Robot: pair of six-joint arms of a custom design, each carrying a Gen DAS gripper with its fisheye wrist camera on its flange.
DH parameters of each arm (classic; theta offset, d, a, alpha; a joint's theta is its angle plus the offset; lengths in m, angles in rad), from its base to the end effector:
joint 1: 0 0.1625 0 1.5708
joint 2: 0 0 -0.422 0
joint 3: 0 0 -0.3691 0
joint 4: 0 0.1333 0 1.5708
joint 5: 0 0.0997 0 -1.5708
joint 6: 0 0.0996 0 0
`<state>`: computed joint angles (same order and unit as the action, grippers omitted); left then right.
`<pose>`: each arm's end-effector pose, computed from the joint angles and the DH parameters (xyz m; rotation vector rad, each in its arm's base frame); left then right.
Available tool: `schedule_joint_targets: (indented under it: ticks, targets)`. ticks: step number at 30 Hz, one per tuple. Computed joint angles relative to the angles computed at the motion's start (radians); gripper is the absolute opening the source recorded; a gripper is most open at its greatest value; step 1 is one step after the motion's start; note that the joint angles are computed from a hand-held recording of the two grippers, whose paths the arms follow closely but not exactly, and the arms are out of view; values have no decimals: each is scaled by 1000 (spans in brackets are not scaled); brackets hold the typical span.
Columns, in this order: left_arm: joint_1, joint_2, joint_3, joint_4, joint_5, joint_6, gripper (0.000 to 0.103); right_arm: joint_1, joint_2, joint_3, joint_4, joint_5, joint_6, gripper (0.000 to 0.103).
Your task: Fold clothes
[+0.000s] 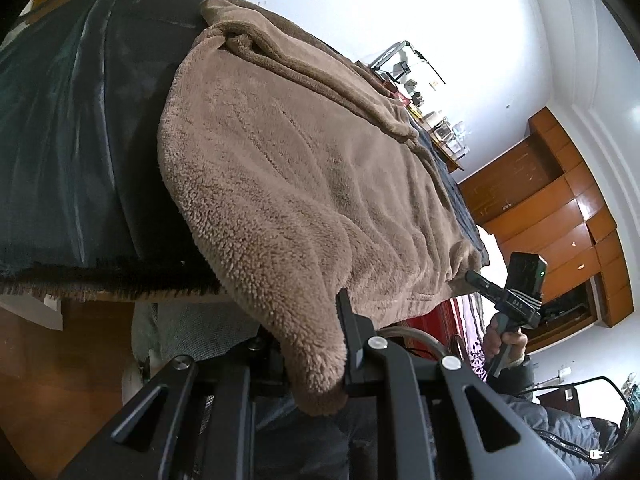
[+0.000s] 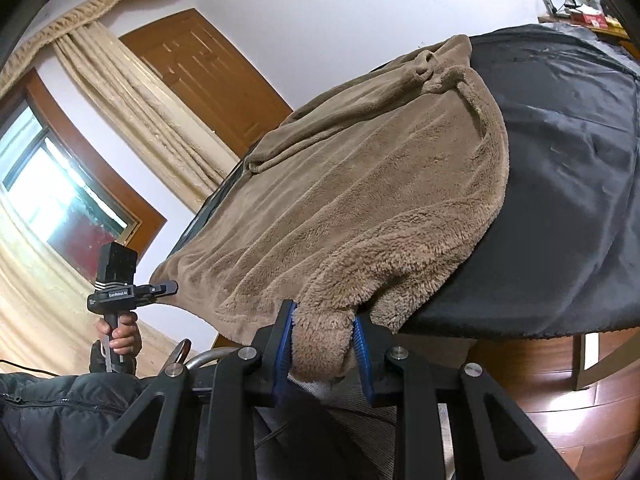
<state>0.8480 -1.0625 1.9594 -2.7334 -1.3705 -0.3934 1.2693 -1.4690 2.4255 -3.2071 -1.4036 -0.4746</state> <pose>-0.2540 -0.5194 0.1747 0.4627 3.0357 -0.5115 0.0258 -0.4216 0.2670 0.3312 -2.8382 1.0255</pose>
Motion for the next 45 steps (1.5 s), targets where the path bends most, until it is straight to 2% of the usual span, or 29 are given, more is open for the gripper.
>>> schedule_joint_targets:
  ticks: [10,11,12,21,26,28,29,34,38,40,43,44,45]
  targets:
    - [5,4,2,-7,3,-9,21,32,-3,8,-30,-74,29,35]
    - [5,4,2,-8,4,-10,21,31,-5,10,-36,-74,34,45]
    - [5,5,2,-9,5,-12,22,28,-9,13,-40,-70,40,46]
    - [6,11,0,-16,19,-12,25,8,-24,14,-46,-46,75,46]
    - [4,14,-1,-20,28,-10,22,65,-1,10,-82,-142,61,45]
    - [-2,11,-2,-26,35,-9,20,93,17,11,-117,-197,42,37]
    - [-8,7,-1,-33,41,-8,20,101,24,12,-131,-209,35,37]
    - [-48,-24,-16,-97,85,35,19,106,20,24,-242,-126,-1,37]
    - [-68,-24,-62,-134,124,90,19,146,29,5,-363,-121,-33,37]
    - [-63,-14,-86,-126,124,92,19,147,20,-26,-326,-105,-25,37]
    - [-60,-7,-93,-111,125,84,19,121,-10,-51,-196,-89,33,38]
    - [-61,-7,-89,-109,126,84,19,111,-20,-60,-150,-84,53,44]
    - [-62,-8,-85,-110,128,82,19,101,-29,-55,-127,-85,64,45]
